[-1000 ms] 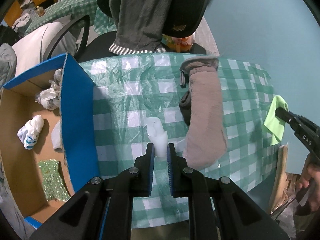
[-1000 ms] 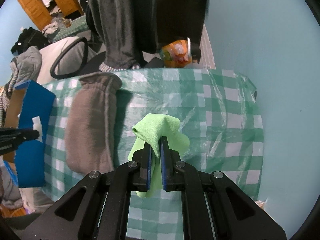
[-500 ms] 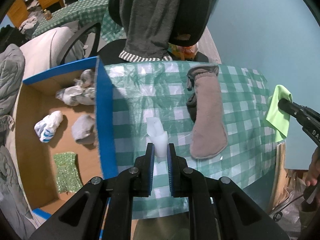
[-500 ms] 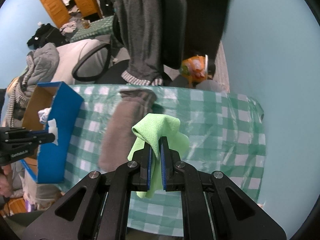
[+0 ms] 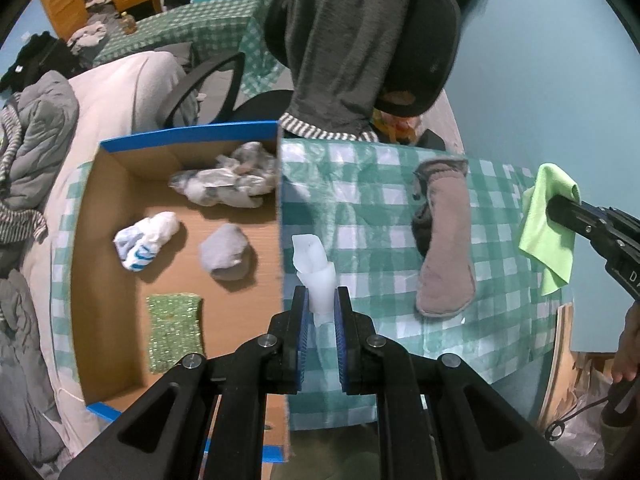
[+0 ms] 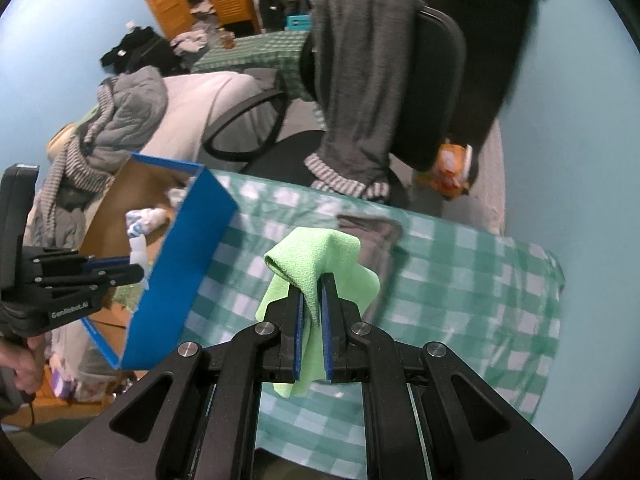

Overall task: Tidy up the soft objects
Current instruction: 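Carry the green cloth and white piece over the box with both tools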

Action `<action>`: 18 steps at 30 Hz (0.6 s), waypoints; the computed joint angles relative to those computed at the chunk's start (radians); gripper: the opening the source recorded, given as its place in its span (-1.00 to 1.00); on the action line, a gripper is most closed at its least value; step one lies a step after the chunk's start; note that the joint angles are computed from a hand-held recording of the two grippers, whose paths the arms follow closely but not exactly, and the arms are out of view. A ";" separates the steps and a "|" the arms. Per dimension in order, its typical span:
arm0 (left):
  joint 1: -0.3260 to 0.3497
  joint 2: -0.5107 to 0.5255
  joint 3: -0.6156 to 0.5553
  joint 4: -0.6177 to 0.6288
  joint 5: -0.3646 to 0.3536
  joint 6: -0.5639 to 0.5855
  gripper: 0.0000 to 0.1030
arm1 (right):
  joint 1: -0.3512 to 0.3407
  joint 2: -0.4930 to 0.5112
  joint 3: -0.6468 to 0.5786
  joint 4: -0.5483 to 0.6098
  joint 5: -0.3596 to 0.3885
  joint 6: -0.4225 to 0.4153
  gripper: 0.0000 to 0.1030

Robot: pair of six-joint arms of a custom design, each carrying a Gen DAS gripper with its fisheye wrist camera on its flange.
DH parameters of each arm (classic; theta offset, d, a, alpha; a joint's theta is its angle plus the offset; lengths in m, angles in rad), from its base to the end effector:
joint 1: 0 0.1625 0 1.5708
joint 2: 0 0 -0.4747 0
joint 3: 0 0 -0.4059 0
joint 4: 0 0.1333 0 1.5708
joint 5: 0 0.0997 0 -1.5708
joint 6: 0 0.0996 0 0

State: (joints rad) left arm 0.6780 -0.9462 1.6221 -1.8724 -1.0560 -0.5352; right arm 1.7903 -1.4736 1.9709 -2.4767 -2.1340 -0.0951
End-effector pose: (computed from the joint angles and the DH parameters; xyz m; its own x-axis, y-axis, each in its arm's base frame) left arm -0.3960 -0.5531 0.1765 -0.7187 0.3825 -0.5807 0.4166 0.9055 0.0808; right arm 0.1931 -0.4976 0.4037 -0.8485 -0.0622 0.5255 -0.2817 0.8938 -0.3490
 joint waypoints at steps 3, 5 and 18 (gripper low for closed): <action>0.005 -0.020 0.004 0.007 0.016 -0.011 -0.77 | 0.015 0.028 -0.018 -0.002 0.021 -0.012 -0.85; 0.011 -0.034 0.006 0.012 0.025 -0.022 -0.77 | 0.026 0.046 -0.030 -0.003 0.031 -0.022 -0.85; 0.033 -0.117 0.041 0.033 0.067 -0.081 -0.76 | 0.092 0.158 -0.100 0.009 0.069 -0.074 -0.85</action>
